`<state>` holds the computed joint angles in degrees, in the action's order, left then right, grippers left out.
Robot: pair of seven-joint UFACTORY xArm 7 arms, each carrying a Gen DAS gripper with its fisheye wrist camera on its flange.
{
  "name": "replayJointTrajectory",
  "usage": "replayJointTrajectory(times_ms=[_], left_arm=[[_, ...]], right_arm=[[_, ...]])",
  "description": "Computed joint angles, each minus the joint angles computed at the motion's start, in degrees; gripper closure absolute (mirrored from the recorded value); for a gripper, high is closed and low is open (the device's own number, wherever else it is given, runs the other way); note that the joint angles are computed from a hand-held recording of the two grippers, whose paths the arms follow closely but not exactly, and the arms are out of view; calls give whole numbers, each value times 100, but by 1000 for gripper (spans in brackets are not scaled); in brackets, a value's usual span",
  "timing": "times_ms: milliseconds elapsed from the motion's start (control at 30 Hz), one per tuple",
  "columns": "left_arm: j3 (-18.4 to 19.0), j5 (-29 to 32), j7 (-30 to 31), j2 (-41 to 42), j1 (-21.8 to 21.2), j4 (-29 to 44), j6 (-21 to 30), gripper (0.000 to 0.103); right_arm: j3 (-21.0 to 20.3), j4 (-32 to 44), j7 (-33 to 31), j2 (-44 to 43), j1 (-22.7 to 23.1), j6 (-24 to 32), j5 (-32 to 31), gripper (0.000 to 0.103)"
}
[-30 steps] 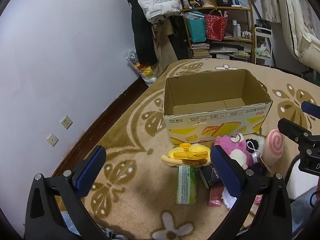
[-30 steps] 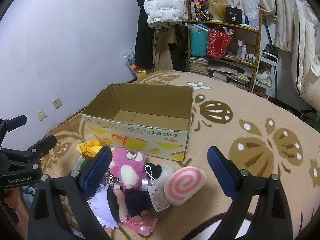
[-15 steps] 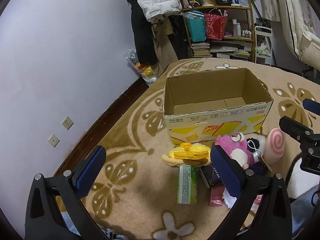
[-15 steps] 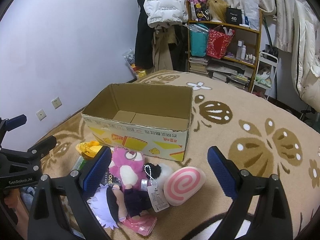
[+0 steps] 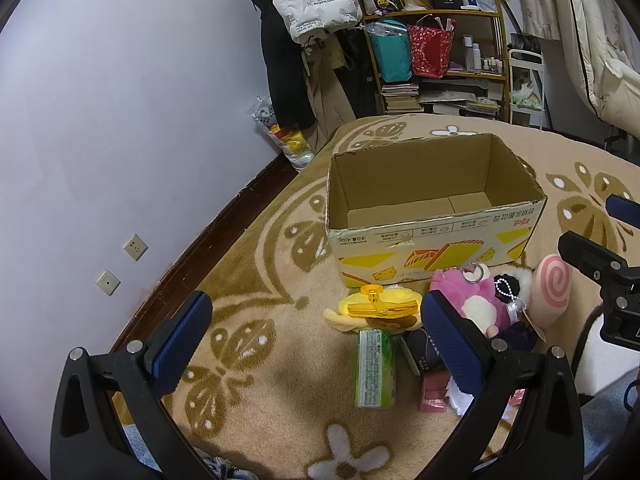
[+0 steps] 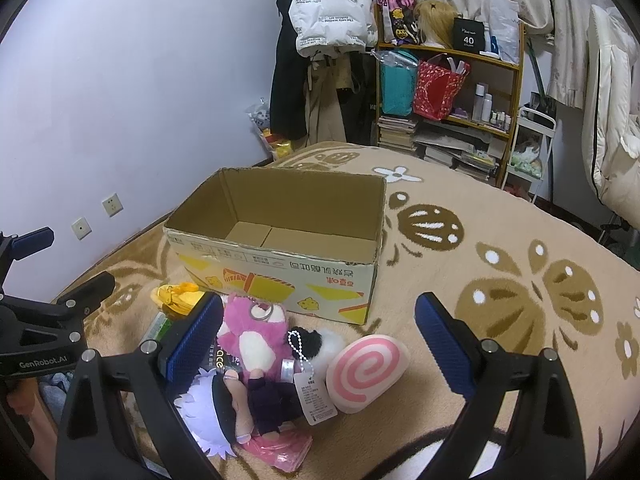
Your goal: Organize soft objects
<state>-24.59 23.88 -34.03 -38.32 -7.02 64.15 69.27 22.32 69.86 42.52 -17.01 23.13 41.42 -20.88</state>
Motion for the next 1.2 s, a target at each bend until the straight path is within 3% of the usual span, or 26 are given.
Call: replayJointTrajectory(times_ms=[900, 1200], left_arm=[[26, -17, 48, 55, -26, 19, 76, 0], [249, -200, 197, 363, -119, 135, 180, 0]], right_arm=[[-2, 27, 18, 31, 30, 39, -4, 2], [-98, 12, 74, 147, 43, 74, 121, 2]])
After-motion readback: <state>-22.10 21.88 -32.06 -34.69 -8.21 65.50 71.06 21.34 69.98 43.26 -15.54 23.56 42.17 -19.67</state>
